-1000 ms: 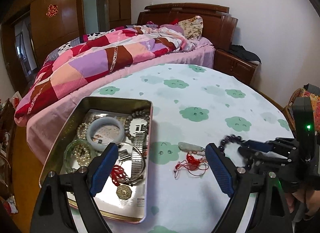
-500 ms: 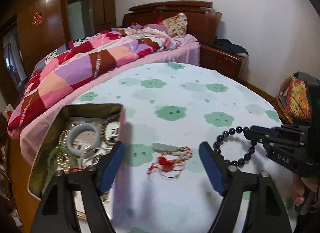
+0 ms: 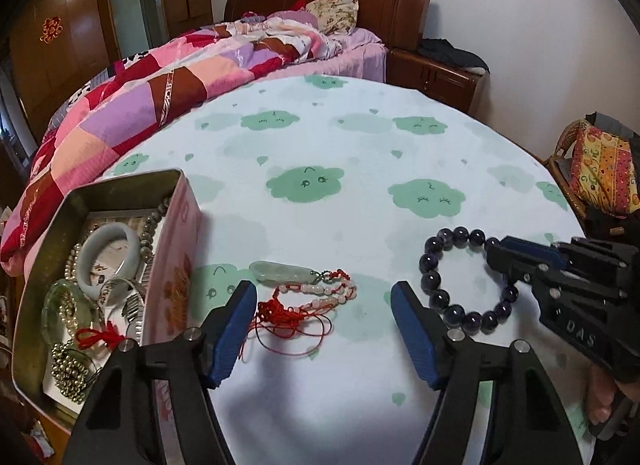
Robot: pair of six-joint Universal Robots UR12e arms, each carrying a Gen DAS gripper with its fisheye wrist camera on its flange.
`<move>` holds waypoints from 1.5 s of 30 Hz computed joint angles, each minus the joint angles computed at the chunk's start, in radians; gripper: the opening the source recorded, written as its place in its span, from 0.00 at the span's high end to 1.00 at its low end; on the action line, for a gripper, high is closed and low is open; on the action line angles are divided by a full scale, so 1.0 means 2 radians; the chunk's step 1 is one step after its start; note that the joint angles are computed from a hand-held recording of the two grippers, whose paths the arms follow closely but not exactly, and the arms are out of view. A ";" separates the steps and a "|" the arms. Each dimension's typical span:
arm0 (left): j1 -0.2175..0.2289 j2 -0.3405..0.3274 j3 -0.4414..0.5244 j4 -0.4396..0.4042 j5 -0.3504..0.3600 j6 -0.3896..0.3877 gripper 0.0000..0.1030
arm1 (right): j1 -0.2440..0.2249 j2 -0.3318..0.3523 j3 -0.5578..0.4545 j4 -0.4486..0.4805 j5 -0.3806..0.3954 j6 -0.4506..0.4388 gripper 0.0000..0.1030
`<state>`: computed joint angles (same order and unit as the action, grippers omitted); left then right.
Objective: Organize jewelry
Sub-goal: 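Grasp the jade pendant on red cord with the left tool while the right tool lifts the bracelet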
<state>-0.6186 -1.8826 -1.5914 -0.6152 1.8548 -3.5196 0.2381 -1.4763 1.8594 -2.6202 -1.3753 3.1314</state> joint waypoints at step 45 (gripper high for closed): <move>0.001 0.041 -0.040 0.061 0.002 -0.021 0.94 | -0.008 -0.016 0.013 -0.043 0.054 0.001 0.84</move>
<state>-0.6174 -1.8003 -1.6711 -0.4932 1.8593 -3.5617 0.2228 -1.5088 1.8853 -2.7062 -1.2678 3.1327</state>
